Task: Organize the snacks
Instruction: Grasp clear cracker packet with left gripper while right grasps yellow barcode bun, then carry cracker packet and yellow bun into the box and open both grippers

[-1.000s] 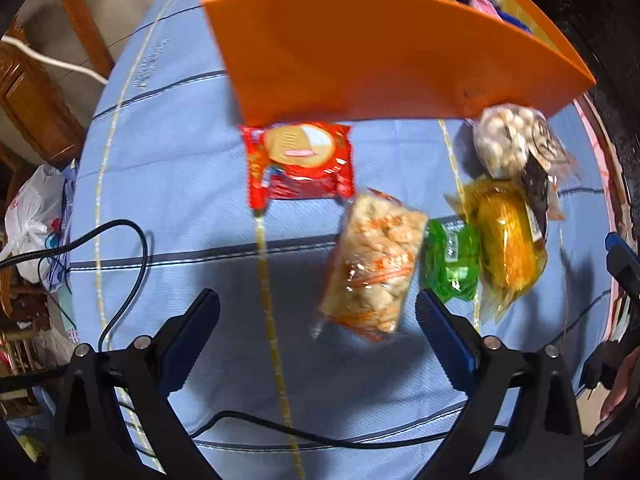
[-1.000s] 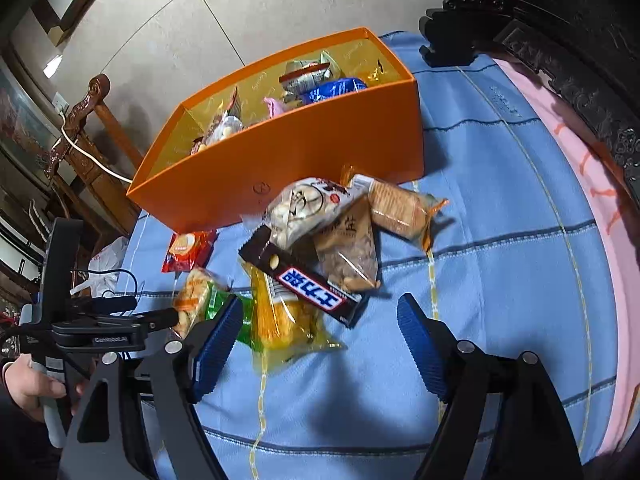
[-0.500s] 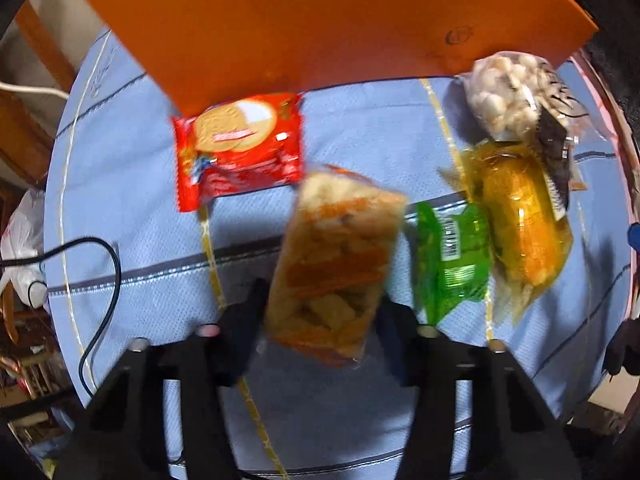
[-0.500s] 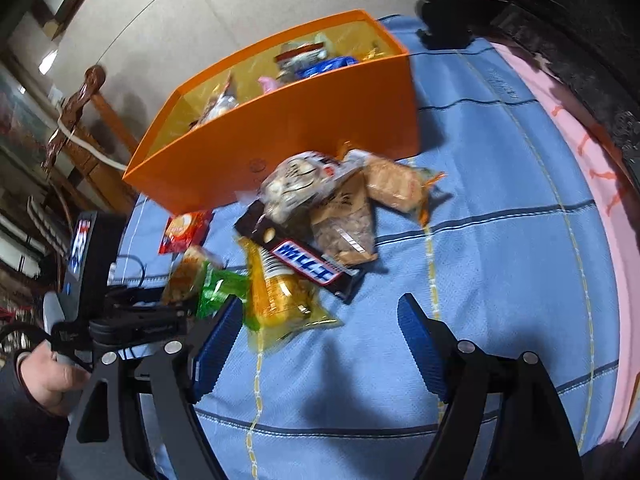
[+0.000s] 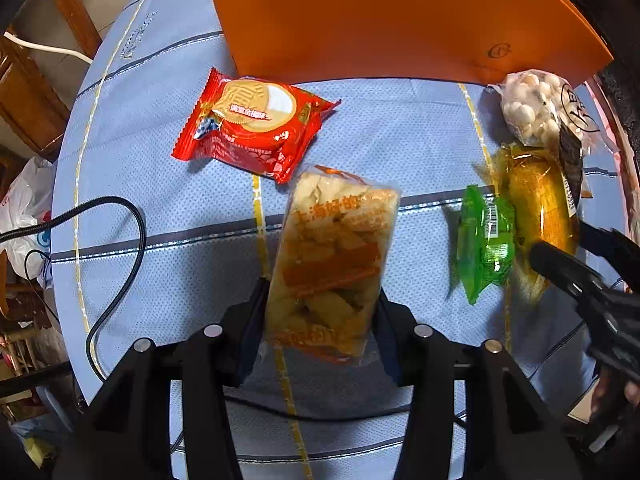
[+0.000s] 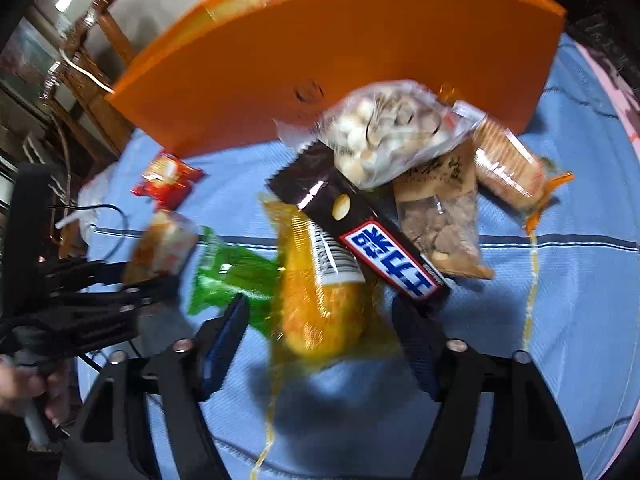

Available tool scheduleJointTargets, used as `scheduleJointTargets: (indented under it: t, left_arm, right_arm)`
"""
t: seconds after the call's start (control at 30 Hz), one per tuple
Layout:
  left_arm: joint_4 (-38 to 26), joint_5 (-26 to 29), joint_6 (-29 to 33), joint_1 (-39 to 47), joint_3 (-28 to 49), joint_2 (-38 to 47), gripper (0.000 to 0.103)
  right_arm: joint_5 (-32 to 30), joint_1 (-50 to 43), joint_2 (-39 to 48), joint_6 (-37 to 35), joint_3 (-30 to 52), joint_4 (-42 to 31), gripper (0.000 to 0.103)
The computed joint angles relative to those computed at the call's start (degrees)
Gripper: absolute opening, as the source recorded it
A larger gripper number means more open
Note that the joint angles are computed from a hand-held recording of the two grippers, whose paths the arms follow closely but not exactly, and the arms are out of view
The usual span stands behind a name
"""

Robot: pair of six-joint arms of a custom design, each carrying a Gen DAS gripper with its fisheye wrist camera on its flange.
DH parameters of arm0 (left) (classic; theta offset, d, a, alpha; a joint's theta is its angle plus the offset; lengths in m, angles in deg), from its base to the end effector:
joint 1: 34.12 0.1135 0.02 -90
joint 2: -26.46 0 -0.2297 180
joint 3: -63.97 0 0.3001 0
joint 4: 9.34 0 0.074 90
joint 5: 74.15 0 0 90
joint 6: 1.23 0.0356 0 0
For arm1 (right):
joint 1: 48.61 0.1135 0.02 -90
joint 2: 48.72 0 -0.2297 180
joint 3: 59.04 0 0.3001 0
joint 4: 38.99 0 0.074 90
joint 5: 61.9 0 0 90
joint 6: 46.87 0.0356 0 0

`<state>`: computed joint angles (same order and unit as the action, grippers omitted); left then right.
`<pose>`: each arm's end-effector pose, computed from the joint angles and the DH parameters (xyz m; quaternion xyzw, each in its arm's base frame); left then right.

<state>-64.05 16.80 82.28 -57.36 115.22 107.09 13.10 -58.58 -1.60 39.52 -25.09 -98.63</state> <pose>0.2344 -0.1013 0.0839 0.1459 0.9879 -0.0212 0.0477 0.1867 -0.0235 0.1099 0.0349 0.9799 0.1106 0.1624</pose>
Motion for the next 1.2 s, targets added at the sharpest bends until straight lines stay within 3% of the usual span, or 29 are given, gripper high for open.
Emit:
scheduleJointTargets:
  t: [0.13, 0.2, 0.23, 0.33, 0.47, 0.57, 0.67, 0.73, 0.97, 1.2]
  left_arm:
    - [0.83, 0.23, 1.45, 1.71, -0.02, 0.66, 0.048]
    - [1.79, 0.1, 1.2, 1.62, -0.1, 1.25, 0.047]
    - [2.24, -0.02, 0.5, 1.02, -0.22, 1.5, 0.047]
    - [2.52, 0.88, 0.31, 1.5, -0.55, 0.92, 0.047]
    - [-1.09, 2.76, -0.79, 0.83, -4.46, -8.66, 0.046]
    - [-3.33, 4.02, 0.32, 2.73, -5.72, -13.71, 0.046]
    - [-5.45, 5.56, 1.5, 5.03, -6.16, -17.39, 0.046]
    - [-7.97, 5.34, 1.44, 5.14, -4.88, -19.73, 0.046]
    - [-11.35, 6.02, 1.01, 4.82, 1.66, -23.29, 0.046]
    - [-9.57, 5.38, 0.7, 3.35, 14.16, -16.82, 0.046]
  right_arm:
    - [3.09, 2.43, 3.36, -0.4, 0.6, 3.67, 0.057]
    - [5.81, 4.5, 3.17, -0.6, 0.67, 3.58, 0.043]
    - [6.48, 5.05, 2.23, -0.67, 0.64, 2.63, 0.042]
    - [0.01, 1.71, -1.09, -1.41, 1.06, -2.81, 0.041]
    - [-12.28, -8.4, -6.75, -6.2, 1.59, -13.02, 0.041]
    - [-16.07, -13.49, -11.61, -11.23, 2.21, -20.05, 0.041]
    - [-23.96, -20.19, -8.98, -17.49, 5.42, -25.86, 0.041]
    - [-24.16, -21.82, -9.88, -19.29, 6.95, -27.18, 0.041]
    - [-23.38, -21.87, -7.89, -19.01, 14.57, -24.12, 0.041]
    - [-19.19, -15.54, 1.04, -11.58, 23.77, -11.53, 0.041]
